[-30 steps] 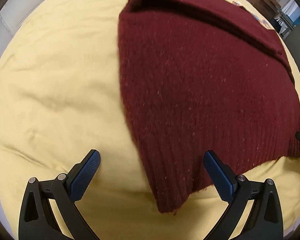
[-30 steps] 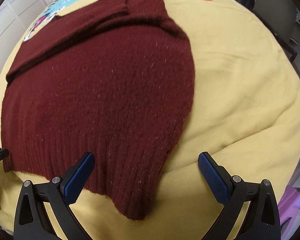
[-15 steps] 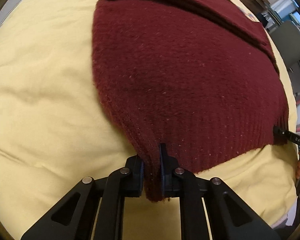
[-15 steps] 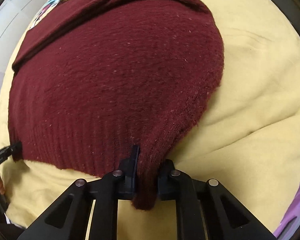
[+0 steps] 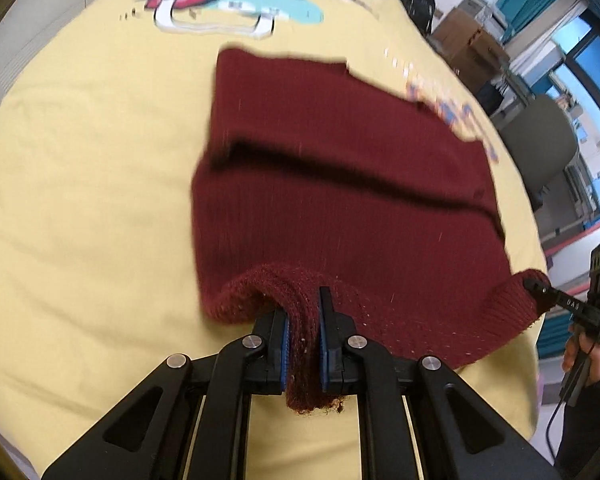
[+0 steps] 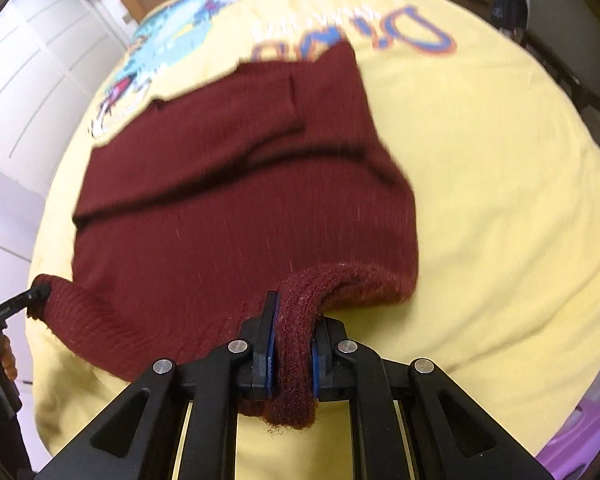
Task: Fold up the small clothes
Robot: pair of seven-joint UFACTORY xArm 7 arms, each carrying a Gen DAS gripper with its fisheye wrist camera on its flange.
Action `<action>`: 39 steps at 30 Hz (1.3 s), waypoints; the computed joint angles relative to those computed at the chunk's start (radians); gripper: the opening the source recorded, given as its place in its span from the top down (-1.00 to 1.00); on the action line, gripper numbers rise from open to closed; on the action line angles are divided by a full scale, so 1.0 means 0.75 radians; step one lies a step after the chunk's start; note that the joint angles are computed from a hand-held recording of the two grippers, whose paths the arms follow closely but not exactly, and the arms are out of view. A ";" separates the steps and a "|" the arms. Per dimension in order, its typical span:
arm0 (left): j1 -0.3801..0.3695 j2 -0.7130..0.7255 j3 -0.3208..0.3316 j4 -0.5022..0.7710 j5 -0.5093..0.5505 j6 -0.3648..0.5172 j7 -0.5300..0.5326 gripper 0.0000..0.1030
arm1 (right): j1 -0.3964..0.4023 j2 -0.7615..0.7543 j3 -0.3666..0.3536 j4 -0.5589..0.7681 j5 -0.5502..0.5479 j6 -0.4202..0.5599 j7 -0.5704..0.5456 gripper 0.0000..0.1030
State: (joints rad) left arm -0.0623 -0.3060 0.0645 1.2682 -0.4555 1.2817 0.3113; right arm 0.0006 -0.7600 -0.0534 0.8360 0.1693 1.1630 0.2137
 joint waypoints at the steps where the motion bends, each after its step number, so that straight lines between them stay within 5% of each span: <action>1: 0.001 0.010 0.004 0.015 -0.011 -0.017 0.005 0.82 | 0.001 0.036 0.000 0.041 -0.005 -0.022 -0.006 0.76; 11: 0.018 0.342 -0.058 0.426 -0.022 -0.142 -0.083 0.82 | -0.028 0.372 0.007 0.374 -0.071 -0.221 -0.009 0.77; 21: 0.026 0.726 -0.151 0.866 0.154 -0.152 -0.181 0.82 | -0.045 0.789 0.031 0.737 -0.130 -0.214 -0.009 0.77; 31: -0.072 0.846 -0.153 0.816 0.464 -0.297 -0.345 0.76 | -0.055 1.035 0.043 0.838 -0.164 -0.106 0.031 0.73; 37: -0.120 0.878 -0.143 0.818 0.623 -0.278 -0.421 0.63 | -0.036 1.021 0.056 0.798 -0.294 -0.177 0.072 0.42; 39: -0.121 0.905 -0.145 0.866 0.629 -0.244 -0.432 0.57 | -0.038 1.010 0.053 0.793 -0.274 -0.198 0.073 -0.10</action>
State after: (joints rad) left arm -0.1534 0.3727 -0.0440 1.9173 0.0165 1.0990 -0.0126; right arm -0.0276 -0.0026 -0.0133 1.4305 -0.0364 1.0143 0.2686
